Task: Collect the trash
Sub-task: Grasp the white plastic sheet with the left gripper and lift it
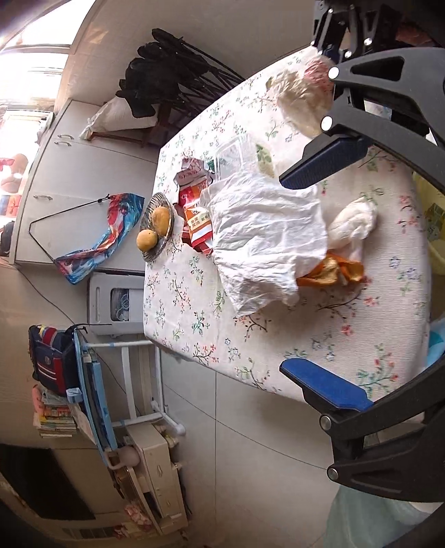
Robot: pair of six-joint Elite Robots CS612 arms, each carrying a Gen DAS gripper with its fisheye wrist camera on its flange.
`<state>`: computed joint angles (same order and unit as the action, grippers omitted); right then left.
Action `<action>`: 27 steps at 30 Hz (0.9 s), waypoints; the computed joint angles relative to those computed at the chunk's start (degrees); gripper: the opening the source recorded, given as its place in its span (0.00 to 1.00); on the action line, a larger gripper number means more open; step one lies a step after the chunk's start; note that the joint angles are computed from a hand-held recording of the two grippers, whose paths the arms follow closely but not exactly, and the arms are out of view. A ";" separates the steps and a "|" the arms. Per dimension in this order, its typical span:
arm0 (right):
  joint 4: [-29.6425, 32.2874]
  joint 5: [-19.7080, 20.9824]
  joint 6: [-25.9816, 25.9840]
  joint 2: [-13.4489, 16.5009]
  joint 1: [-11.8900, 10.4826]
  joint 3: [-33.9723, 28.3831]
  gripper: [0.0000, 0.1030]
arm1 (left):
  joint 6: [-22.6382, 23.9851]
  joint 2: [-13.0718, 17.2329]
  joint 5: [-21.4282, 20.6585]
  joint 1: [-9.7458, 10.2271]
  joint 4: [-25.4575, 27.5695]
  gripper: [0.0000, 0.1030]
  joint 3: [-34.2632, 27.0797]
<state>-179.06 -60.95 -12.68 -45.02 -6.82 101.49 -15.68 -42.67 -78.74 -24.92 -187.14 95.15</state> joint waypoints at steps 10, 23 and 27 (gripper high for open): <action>3.28 2.87 0.82 0.84 -0.44 -1.18 0.27 | 6.58 4.59 -4.03 1.36 10.89 0.56 -10.27; 3.13 4.36 1.66 1.01 -0.74 -1.14 0.27 | 4.34 1.91 -5.49 2.77 2.93 0.01 -6.74; 2.73 4.67 2.05 0.84 -0.92 -0.72 0.27 | 4.33 0.71 -6.27 3.09 2.27 0.01 -5.59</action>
